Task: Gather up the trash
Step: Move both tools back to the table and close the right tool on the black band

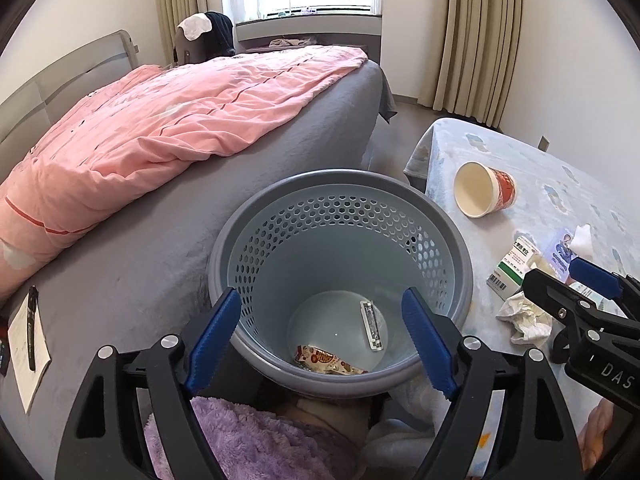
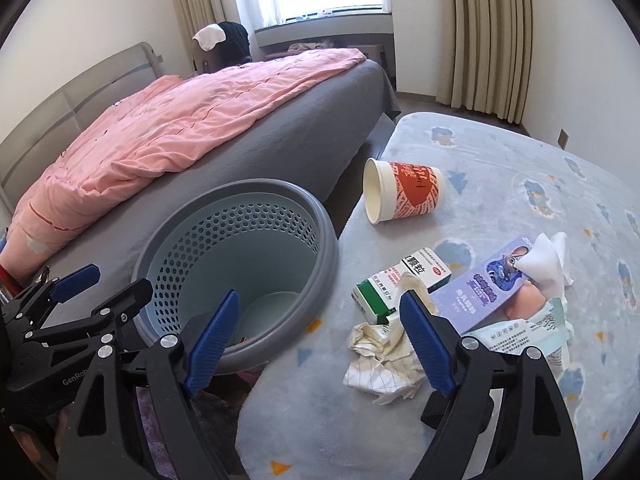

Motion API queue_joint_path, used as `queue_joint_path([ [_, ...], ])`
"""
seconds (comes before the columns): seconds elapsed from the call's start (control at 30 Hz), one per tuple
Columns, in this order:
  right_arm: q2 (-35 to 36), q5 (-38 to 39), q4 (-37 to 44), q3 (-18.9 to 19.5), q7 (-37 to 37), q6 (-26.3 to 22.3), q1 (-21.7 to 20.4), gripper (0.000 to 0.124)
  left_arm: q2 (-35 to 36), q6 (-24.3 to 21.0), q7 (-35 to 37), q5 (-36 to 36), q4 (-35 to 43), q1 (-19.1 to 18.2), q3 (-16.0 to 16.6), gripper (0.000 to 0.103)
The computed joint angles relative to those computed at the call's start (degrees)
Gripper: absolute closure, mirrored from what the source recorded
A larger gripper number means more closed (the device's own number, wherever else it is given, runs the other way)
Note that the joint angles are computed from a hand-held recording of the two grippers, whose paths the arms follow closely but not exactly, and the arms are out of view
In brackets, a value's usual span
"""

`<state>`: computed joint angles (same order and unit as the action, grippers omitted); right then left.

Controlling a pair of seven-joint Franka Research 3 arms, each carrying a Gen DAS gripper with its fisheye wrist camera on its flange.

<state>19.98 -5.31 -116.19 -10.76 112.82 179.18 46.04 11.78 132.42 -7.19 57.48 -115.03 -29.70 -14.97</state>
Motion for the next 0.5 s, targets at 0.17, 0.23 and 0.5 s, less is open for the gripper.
queue_joint_path([
  [0.17,-2.3,-1.0,-3.6,-2.7,2.0,0.6,1.3,0.042,0.7,-0.2,0.0,-0.2,1.1,-0.8,-0.4,0.024],
  [0.23,-3.4,-1.6,-5.5,-4.0,3.2,1.3,1.9,0.042,1.1,-0.3,0.1,0.0,1.8,-1.3,-0.4,0.024],
  [0.5,-7.1,-6.7,-11.8,-14.3,10.0,3.0,9.0,0.042,3.7,-0.9,1.2,-0.1,5.5,-3.5,-0.3,0.024],
])
